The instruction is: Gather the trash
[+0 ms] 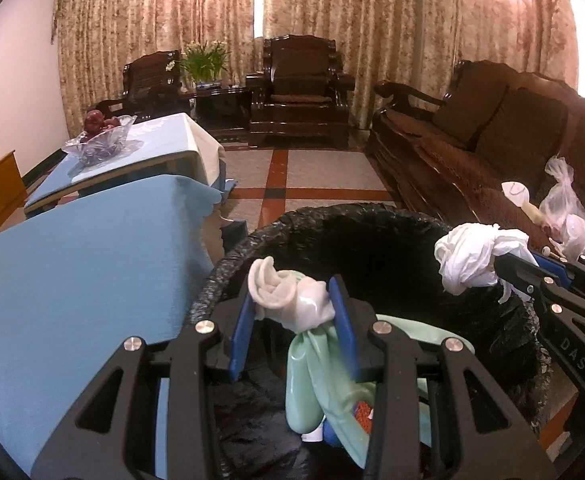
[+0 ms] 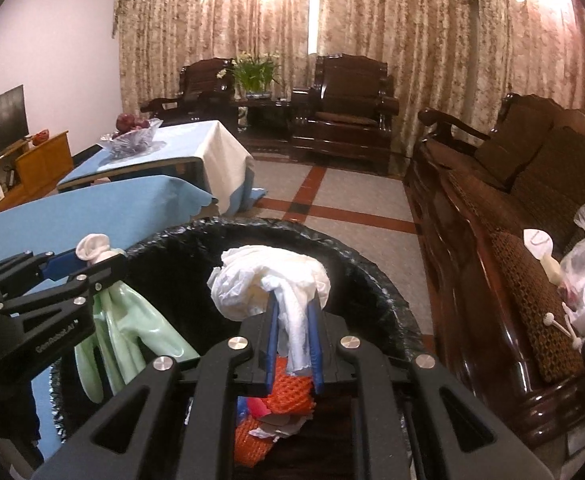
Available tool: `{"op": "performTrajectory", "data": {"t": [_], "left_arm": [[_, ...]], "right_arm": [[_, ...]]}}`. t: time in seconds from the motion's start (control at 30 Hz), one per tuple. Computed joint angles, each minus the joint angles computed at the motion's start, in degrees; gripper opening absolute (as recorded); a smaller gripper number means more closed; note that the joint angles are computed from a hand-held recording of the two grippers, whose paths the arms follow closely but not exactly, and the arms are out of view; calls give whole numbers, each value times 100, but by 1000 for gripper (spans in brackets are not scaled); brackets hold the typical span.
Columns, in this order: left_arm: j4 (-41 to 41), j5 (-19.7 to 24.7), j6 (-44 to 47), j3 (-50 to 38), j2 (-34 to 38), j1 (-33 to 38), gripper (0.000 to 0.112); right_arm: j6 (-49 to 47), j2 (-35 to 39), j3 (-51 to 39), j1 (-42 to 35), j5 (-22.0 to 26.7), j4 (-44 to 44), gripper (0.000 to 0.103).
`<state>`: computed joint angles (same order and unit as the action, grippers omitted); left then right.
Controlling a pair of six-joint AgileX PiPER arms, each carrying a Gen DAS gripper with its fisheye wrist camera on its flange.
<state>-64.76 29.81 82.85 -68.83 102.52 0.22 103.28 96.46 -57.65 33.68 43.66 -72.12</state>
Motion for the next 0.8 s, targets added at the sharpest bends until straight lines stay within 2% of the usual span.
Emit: {"op": "performTrajectory", "data": {"t": [0.17, 0.27, 0.33, 0.4, 0.43, 0.6, 0.67, 0.73, 0.8], "left_arm": [[267, 40, -238, -156, 170, -100, 37], [441, 167, -394, -289, 271, -85, 40], [481, 221, -450, -342, 287, -63, 43], [359, 316, -334, -364, 266, 14, 50], [309, 322, -289, -350, 242, 29, 53], [206, 436, -241, -379, 122, 181, 60], [190, 527, -231, -395, 69, 298, 63], [175, 603, -192, -381, -1, 414, 67], [141, 673, -130, -351, -67, 536, 70]], "right_arm": [[30, 8, 118, -48, -20, 11, 17], [-16, 18, 147, -89, 7, 51, 28], [5, 10, 170, -95, 44, 28, 46], [94, -6, 175, -30, 151, -23, 55], [136, -28, 192, -30, 167, -59, 63], [375, -149, 228, 66, 204, -182, 79], [268, -158, 140, 95, 240, -129, 82], [168, -166, 72, 143, 273, -66, 95], [127, -160, 24, 203, 299, -31, 97]]}}
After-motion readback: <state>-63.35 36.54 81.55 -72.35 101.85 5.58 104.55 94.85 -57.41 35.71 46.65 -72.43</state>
